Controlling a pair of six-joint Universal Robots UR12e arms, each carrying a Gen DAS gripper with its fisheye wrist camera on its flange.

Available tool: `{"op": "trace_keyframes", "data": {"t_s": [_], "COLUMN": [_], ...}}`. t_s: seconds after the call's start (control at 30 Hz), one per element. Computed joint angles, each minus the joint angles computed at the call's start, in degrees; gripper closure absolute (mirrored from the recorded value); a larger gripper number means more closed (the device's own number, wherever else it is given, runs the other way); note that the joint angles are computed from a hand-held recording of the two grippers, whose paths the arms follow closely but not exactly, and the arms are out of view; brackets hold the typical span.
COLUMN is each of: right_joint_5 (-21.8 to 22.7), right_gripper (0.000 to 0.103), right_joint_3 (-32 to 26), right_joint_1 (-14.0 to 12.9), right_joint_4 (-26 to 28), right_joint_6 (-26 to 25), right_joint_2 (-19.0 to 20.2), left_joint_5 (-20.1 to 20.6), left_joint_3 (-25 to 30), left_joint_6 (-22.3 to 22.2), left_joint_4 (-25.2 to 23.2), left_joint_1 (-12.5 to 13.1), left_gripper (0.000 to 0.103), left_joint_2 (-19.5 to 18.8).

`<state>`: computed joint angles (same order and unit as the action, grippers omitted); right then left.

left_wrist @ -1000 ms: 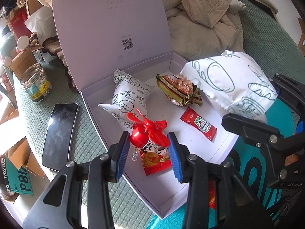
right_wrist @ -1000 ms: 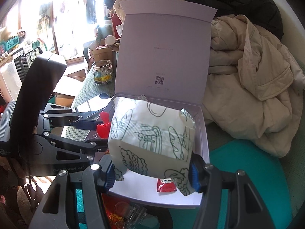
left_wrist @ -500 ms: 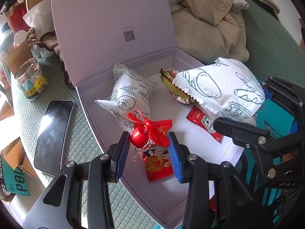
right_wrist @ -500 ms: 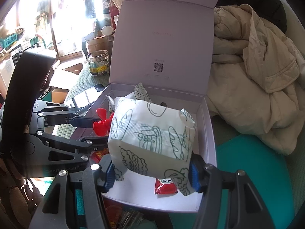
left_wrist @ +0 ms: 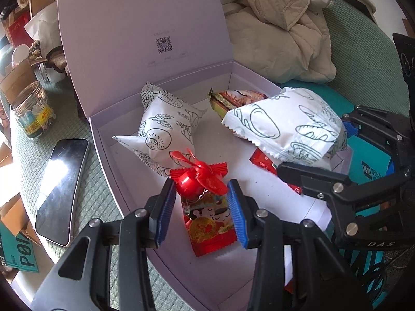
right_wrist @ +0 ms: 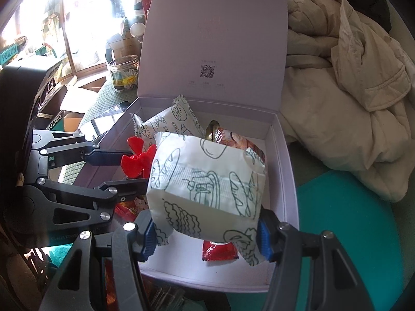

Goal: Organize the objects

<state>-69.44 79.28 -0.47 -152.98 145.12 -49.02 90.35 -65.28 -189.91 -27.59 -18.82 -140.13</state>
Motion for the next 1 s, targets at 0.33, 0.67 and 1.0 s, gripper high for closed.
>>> {"op": "trace_keyframes", "data": {"t_s": [0.33,0.67,1.0], "right_joint_5": [-2.06,-4.84,-7.59], "right_gripper": [0.040,0.036,0.023], "right_joint_3": [-0.38,-1.49,-1.53], "right_joint_1": [0.21,0.90,1.31], "right_joint_4": [0.65,3.57,2.50], "right_joint_6": [0.49,0.27,-0.20], "right_joint_2": [0.23,0.68,0.67], "left_joint_5": [-0.16,-0.19,3.85], "left_joint_3": [0.33,0.59,1.12], "left_joint_6": [0.29,-0.09,0.00], "left_joint_4": [0.66,0.04,-1.72], "left_joint_1": [-0.14,-0.06,-0.66], "left_gripper": [0.065,0.064,0.052], "left_joint_2": [-0.46,-0.57,-0.44]}}
